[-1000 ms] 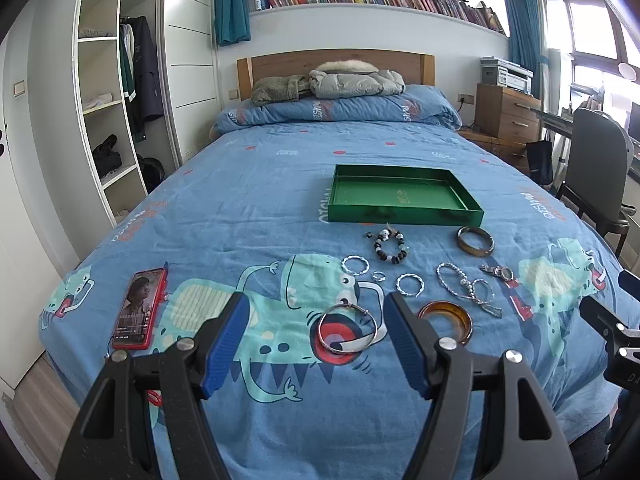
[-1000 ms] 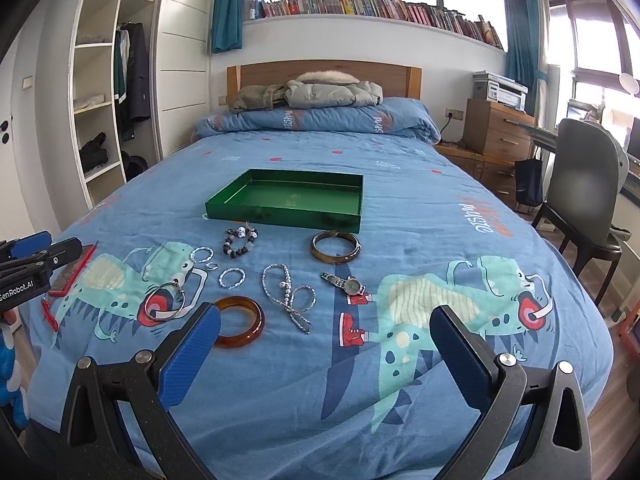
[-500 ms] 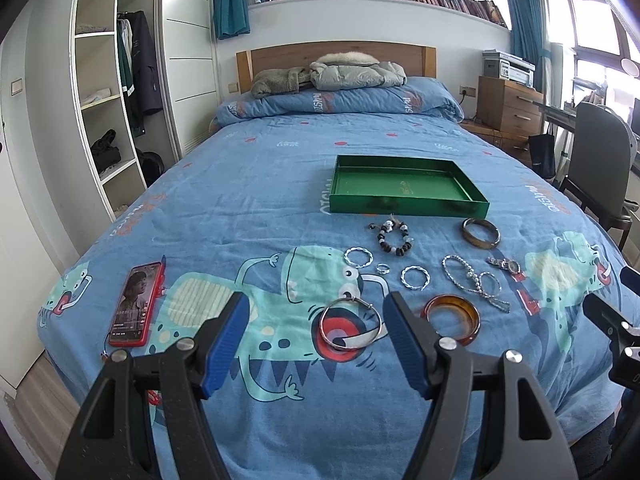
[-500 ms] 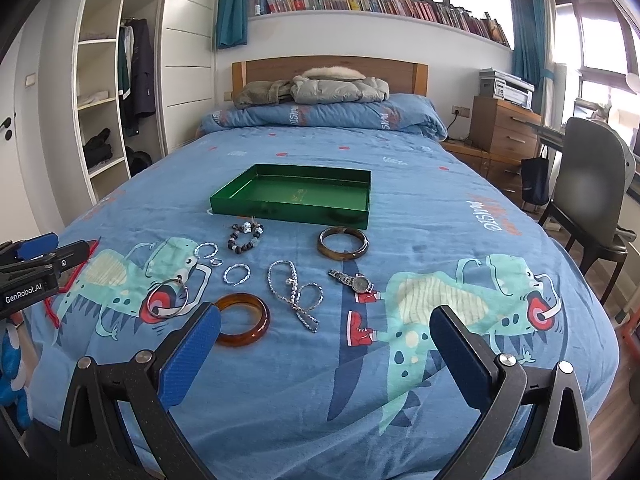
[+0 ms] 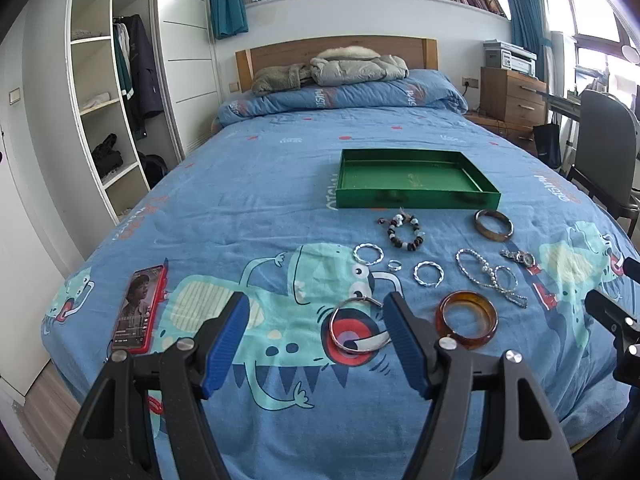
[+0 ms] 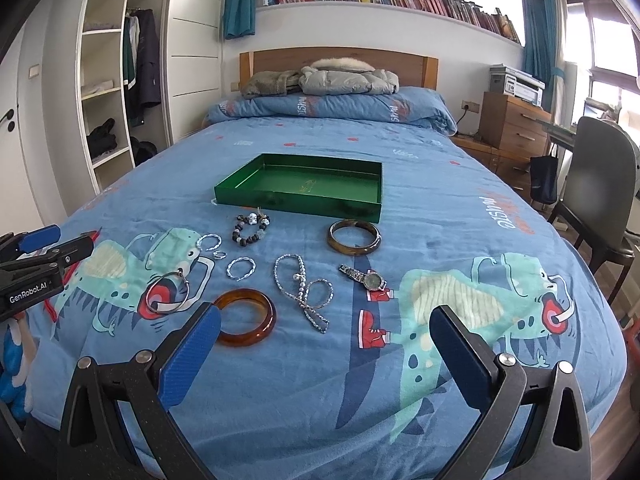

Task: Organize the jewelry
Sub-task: 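Move both tools toward the jewelry in front of the green tray, then grasp the large silver hoop with left tool while right tool grasps amber bangle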

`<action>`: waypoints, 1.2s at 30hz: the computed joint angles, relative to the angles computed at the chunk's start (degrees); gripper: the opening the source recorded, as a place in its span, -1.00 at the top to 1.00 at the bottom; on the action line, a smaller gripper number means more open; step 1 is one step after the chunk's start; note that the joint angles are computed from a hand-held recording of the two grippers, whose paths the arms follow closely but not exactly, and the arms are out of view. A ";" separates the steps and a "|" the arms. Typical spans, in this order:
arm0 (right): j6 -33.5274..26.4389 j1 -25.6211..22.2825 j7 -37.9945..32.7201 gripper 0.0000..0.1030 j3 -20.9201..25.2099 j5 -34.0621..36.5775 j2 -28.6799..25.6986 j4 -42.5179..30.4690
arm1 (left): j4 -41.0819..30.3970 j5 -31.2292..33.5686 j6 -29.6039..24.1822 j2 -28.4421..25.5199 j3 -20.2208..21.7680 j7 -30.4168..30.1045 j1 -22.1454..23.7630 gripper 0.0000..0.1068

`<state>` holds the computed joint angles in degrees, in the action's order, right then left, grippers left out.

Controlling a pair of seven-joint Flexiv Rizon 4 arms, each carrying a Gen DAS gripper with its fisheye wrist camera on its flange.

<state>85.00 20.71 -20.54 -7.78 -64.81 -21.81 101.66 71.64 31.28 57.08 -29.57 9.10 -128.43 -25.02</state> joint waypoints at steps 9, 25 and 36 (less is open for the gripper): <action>-1.48 -0.11 -8.99 -0.89 2.75 8.74 -2.65 -2.61 | 0.87 -2.96 0.96 -0.26 0.23 -1.00 2.41 -0.27; -14.89 -5.58 -41.02 -0.04 20.41 40.83 -14.71 -18.71 | 0.66 -21.08 0.29 -6.61 -6.78 14.81 9.88 -0.23; -25.07 -4.35 -53.20 0.48 21.68 52.61 -20.87 -29.55 | -4.14 -28.49 -2.53 -11.96 -6.64 20.22 10.06 0.08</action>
